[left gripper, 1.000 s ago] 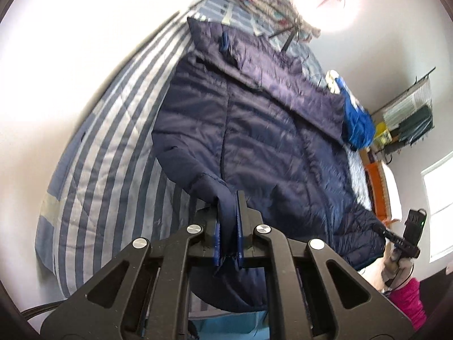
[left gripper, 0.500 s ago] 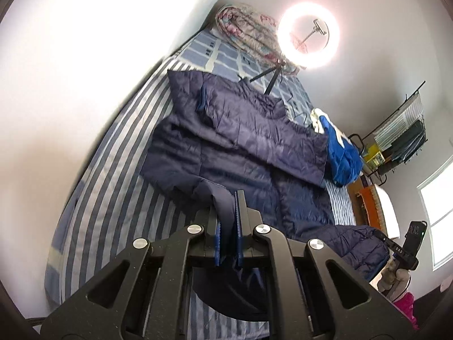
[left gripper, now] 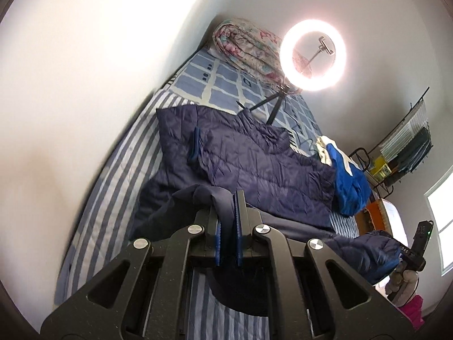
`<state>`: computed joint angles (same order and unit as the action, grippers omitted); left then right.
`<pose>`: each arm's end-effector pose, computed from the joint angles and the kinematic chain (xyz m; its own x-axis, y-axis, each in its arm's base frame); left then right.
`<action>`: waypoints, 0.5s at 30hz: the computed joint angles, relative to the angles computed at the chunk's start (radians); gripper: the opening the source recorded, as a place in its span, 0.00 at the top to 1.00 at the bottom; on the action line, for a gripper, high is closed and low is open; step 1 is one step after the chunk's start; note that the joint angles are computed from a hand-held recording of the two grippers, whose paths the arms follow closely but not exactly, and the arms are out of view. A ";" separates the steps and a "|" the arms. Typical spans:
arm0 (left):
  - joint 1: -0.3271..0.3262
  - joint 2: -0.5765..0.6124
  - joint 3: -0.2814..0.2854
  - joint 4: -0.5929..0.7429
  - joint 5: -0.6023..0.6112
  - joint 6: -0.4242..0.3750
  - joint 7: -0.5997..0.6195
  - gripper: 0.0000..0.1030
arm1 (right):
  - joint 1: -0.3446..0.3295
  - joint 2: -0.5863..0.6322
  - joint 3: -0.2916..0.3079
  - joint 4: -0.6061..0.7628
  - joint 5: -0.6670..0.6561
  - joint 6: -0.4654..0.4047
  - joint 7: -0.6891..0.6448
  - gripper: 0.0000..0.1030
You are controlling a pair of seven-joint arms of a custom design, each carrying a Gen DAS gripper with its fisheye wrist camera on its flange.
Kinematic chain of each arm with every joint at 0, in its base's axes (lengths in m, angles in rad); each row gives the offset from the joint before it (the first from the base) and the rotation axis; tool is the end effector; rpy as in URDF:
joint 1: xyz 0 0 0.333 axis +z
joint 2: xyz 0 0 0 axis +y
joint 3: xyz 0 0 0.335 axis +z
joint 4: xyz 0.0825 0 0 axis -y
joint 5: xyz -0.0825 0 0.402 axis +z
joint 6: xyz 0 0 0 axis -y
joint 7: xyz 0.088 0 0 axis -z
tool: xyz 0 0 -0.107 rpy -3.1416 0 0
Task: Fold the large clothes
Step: 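Lift the hem with both grippers and fold it toward the collar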
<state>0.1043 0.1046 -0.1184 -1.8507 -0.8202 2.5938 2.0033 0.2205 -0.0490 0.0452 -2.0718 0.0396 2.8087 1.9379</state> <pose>0.6528 0.0080 0.5443 -0.0570 -0.8744 0.4819 -0.7550 -0.2781 -0.5939 0.5808 0.1566 0.5568 -0.0188 -0.9584 -0.2849 -0.7332 0.2069 -0.6478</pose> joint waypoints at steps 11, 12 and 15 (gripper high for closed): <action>0.007 0.252 -0.035 0.245 0.212 0.018 -0.176 0.96 | -0.022 0.212 -0.030 0.210 -0.038 -0.039 0.057 0.98; 0.005 0.273 -0.038 0.264 0.241 0.018 -0.194 0.96 | -0.023 0.238 -0.031 0.234 -0.037 -0.045 0.057 0.98; 0.002 0.331 -0.048 0.321 0.314 0.017 -0.240 0.96 | -0.015 0.301 -0.047 0.294 -0.066 -0.066 0.078 0.98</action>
